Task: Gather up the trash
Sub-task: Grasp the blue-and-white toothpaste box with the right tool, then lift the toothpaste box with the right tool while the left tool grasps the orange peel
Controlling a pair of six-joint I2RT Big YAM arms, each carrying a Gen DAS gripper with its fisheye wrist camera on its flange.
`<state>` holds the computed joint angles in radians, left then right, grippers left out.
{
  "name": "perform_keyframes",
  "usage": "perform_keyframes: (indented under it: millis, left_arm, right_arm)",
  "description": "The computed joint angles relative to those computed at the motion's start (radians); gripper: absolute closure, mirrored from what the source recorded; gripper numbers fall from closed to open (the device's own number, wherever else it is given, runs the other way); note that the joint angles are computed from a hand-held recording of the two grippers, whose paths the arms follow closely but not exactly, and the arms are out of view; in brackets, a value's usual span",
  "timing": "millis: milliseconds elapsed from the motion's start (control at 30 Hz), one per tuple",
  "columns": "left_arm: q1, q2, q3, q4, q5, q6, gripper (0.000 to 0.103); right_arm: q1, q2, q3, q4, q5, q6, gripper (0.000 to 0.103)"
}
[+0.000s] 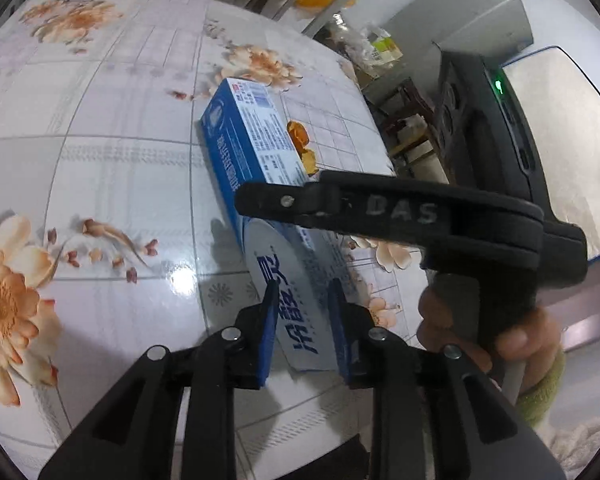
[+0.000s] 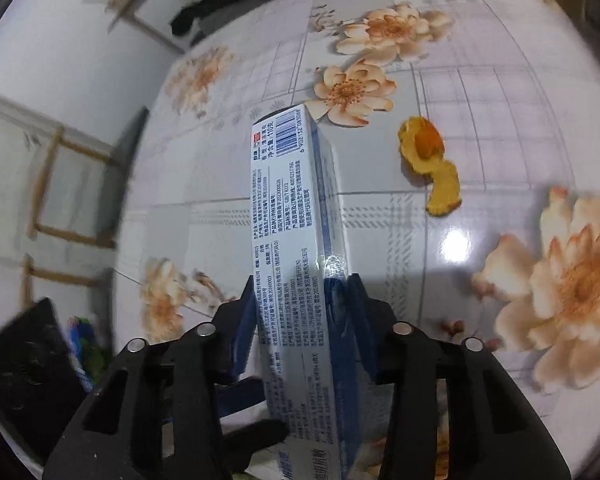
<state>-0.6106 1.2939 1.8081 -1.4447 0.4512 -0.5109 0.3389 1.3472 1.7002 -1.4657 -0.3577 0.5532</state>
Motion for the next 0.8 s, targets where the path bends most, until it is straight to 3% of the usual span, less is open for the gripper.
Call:
perform_keyframes:
  millis: [167, 267, 333, 400, 433, 533, 567, 633, 667, 733, 800]
  left_arm:
    - [0.003, -0.038, -0.037, 0.038, -0.009, -0.013, 0.076]
    - [0.021, -0.035, -0.033, -0.052, 0.035, -0.063, 0.07]
    - [0.026, -0.031, -0.028, -0.061, 0.068, -0.008, 0.07]
    - [0.011, -0.043, -0.046, -0.007, -0.043, 0.037, 0.069]
    - [0.009, -0.037, -0.046, 0.001, -0.075, 0.03, 0.069]
    - [0.031, -0.004, -0.025, 0.022, -0.042, -0.034, 0.068]
    - [0.033, 0.015, -0.009, 0.014, -0.039, -0.029, 0.067]
    - [0.026, 0.077, 0.059, -0.089, -0.076, 0.003, 0.067]
    - [0.027, 0.099, 0.083, -0.108, -0.069, 0.008, 0.067]
    - [0.02, 0.128, 0.126, -0.093, -0.086, 0.048, 0.067]
    - [0.01, 0.14, 0.137, -0.016, -0.144, 0.07, 0.067]
  right_arm:
    - [0.003, -0.059, -0.067, 0.055, -0.045, 0.02, 0.067]
    - [-0.002, -0.064, -0.037, -0.036, -0.02, 0.051, 0.069]
    - [-0.017, -0.095, -0.018, -0.029, -0.013, 0.036, 0.069]
    - [-0.034, -0.139, -0.021, 0.003, 0.096, 0.008, 0.069]
    - [-0.058, -0.161, -0.041, 0.026, 0.102, 0.008, 0.069]
    - [-0.146, -0.187, -0.087, 0.027, 0.039, 0.048, 0.069]
    - [-0.157, -0.187, -0.092, 0.016, 0.04, 0.041, 0.069]
    - [-0.165, -0.15, -0.075, -0.077, 0.077, 0.025, 0.069]
    - [-0.172, -0.138, -0.071, -0.111, 0.081, 0.026, 0.069]
    - [-0.184, -0.156, -0.095, -0.068, 0.066, 0.01, 0.068]
    - [-0.189, -0.19, -0.14, 0.008, 0.092, -0.002, 0.067]
